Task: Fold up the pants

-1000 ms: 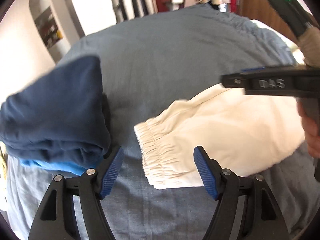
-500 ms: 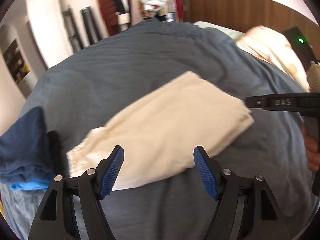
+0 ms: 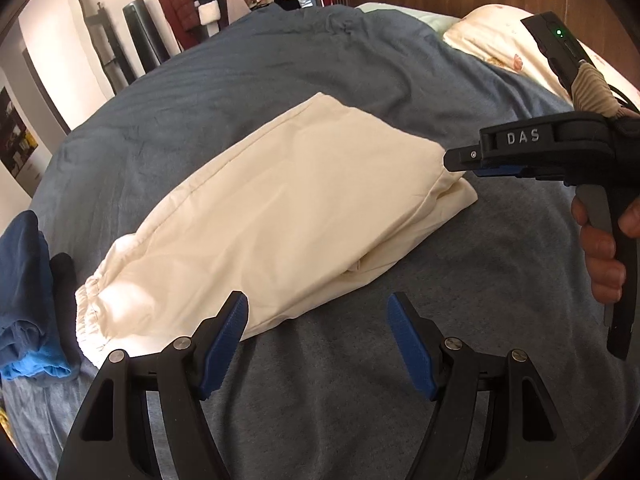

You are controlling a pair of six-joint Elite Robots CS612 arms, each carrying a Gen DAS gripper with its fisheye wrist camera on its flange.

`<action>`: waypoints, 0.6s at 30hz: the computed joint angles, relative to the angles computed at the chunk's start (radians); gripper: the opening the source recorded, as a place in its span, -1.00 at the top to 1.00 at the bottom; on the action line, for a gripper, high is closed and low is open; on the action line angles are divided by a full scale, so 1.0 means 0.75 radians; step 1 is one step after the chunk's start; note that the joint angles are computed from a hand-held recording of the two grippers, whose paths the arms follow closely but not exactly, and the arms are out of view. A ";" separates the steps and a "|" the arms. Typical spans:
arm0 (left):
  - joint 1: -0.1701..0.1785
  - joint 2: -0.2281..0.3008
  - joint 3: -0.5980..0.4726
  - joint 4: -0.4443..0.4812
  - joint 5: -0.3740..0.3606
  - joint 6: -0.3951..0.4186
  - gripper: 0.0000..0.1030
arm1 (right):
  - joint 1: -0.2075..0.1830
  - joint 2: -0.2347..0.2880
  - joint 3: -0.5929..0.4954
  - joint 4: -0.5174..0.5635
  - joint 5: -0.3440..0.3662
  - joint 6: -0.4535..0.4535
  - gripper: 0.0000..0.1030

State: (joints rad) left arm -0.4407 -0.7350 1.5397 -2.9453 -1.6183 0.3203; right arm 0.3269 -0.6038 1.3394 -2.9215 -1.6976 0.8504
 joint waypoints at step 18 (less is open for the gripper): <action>-0.001 0.004 -0.019 0.027 -0.009 -0.035 -0.38 | -0.021 0.035 0.006 -0.153 0.103 0.150 0.90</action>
State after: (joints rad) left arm -0.4412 -0.7317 1.5257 -2.9252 -1.6248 0.2938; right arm 0.3109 -0.5774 1.3436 -3.0362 -1.6201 0.9628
